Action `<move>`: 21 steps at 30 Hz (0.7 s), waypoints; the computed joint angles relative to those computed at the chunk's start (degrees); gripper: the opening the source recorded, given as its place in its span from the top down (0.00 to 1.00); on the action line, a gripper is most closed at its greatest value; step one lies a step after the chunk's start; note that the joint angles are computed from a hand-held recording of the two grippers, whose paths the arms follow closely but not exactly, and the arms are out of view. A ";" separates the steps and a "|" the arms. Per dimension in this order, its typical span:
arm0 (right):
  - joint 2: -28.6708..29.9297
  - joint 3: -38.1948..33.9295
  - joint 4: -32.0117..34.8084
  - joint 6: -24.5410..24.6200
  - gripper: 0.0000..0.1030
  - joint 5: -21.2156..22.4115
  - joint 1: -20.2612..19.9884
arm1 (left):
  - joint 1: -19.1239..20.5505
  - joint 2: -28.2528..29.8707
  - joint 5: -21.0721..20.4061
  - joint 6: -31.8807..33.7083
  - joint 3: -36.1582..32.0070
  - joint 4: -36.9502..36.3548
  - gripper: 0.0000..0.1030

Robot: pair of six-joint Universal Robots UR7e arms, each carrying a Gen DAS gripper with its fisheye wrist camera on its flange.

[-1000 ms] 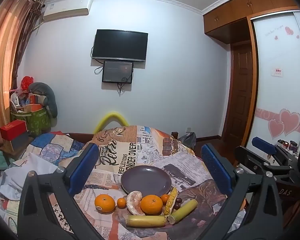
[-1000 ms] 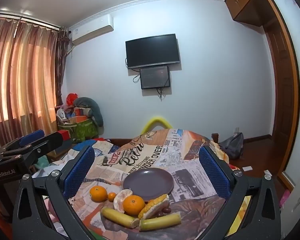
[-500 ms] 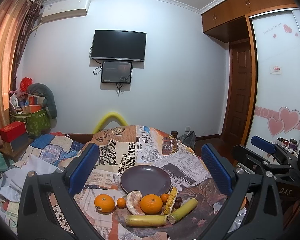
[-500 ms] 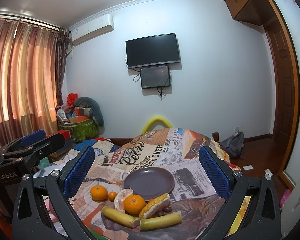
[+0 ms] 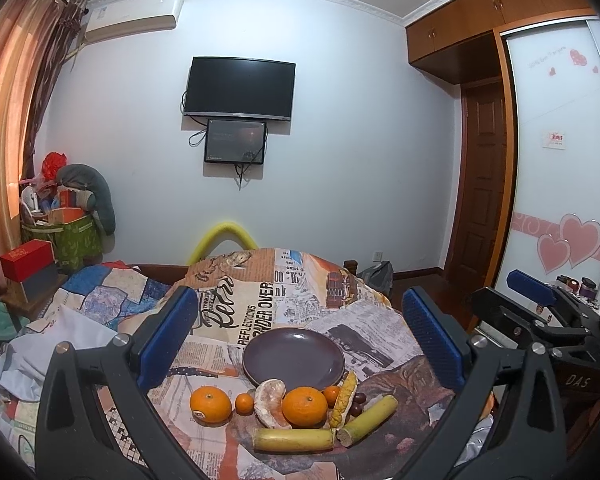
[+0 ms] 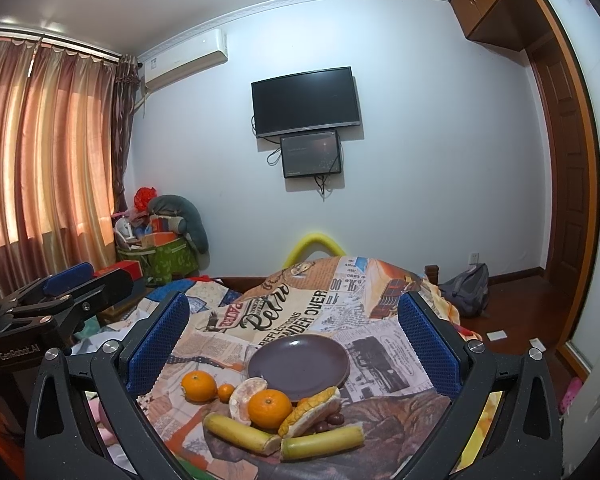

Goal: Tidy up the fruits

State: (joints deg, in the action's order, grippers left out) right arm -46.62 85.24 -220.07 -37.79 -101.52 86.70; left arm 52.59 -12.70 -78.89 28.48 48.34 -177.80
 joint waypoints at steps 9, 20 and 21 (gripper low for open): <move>-0.08 0.00 0.27 0.04 0.00 -0.08 0.04 | -0.01 0.06 -0.07 -0.11 -0.11 0.11 0.00; -0.29 0.27 0.47 0.23 0.00 -0.07 -0.05 | -0.02 0.14 -0.08 -0.16 -0.11 0.04 0.00; -0.30 0.26 0.49 0.21 0.00 -0.05 -0.05 | 0.00 0.08 -0.11 -0.15 -0.02 0.03 0.00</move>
